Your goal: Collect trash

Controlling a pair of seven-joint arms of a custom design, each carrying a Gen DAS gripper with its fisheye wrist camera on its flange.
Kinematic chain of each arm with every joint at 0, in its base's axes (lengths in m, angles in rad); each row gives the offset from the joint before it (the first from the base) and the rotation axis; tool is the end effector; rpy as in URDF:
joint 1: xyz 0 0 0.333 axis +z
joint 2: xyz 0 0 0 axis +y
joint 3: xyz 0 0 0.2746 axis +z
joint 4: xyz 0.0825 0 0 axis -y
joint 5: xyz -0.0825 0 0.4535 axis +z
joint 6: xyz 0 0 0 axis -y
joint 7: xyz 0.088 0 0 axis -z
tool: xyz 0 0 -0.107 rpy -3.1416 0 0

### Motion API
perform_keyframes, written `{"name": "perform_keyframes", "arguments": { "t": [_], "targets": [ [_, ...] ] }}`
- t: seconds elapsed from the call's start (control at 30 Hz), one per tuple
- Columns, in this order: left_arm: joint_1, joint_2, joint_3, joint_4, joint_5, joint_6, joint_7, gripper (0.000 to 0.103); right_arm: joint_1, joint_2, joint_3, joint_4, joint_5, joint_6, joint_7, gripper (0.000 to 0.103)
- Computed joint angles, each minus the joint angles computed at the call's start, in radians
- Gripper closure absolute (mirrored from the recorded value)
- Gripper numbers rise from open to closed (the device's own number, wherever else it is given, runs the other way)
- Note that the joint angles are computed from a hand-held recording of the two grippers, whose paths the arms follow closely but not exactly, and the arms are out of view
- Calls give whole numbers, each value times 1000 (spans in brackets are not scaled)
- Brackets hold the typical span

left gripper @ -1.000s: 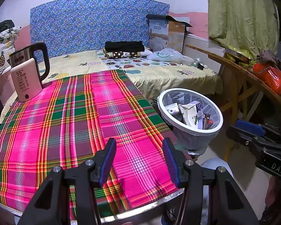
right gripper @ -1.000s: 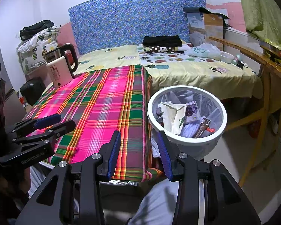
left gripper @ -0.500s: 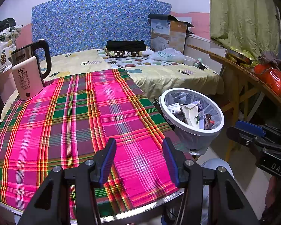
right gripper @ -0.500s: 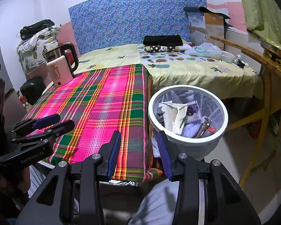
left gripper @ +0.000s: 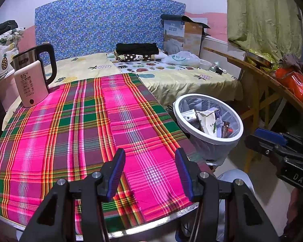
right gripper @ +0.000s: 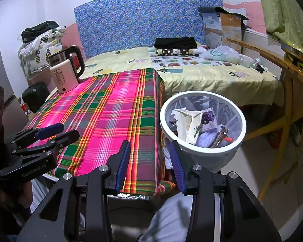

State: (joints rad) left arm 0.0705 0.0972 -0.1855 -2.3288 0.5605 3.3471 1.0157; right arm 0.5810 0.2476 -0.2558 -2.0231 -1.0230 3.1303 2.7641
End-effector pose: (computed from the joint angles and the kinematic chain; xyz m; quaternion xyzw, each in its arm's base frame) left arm 0.5841 -0.1252 0.3067 -0.5861 0.6838 -0.3601 0.2435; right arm 0.5991 0.2844 0.3155 -0.6974 0.5780 -0.2430 0.3472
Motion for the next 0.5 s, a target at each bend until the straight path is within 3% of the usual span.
{"name": "perform_keyframes", "arguments": {
  "t": [0.07, 0.17, 0.3, 0.33, 0.43, 0.5],
  "targets": [
    [-86, -6, 70, -12, -93, -1, 79, 50, 1, 0, 0, -1, 2, 0, -1, 61],
    [-113, -10, 86, -18, -145, -7, 129, 50, 12, 5, -8, 2, -13, -1, 17, 61],
    [-271, -15, 202, -32, -363, -7, 328, 50, 4, 5, 0, 3, -3, -2, 5, 61],
    [-276, -15, 201, -32, -386, -8, 352, 50, 10, 7, -5, 3, -11, -1, 15, 61],
    [-204, -14, 133, -30, -352, -17, 330, 50, 14, 8, -9, 2, -21, 0, 27, 61],
    [-256, -13, 175, -30, -406, -22, 374, 50, 14, 7, -9, 2, -27, -1, 33, 61]
  ]
}}
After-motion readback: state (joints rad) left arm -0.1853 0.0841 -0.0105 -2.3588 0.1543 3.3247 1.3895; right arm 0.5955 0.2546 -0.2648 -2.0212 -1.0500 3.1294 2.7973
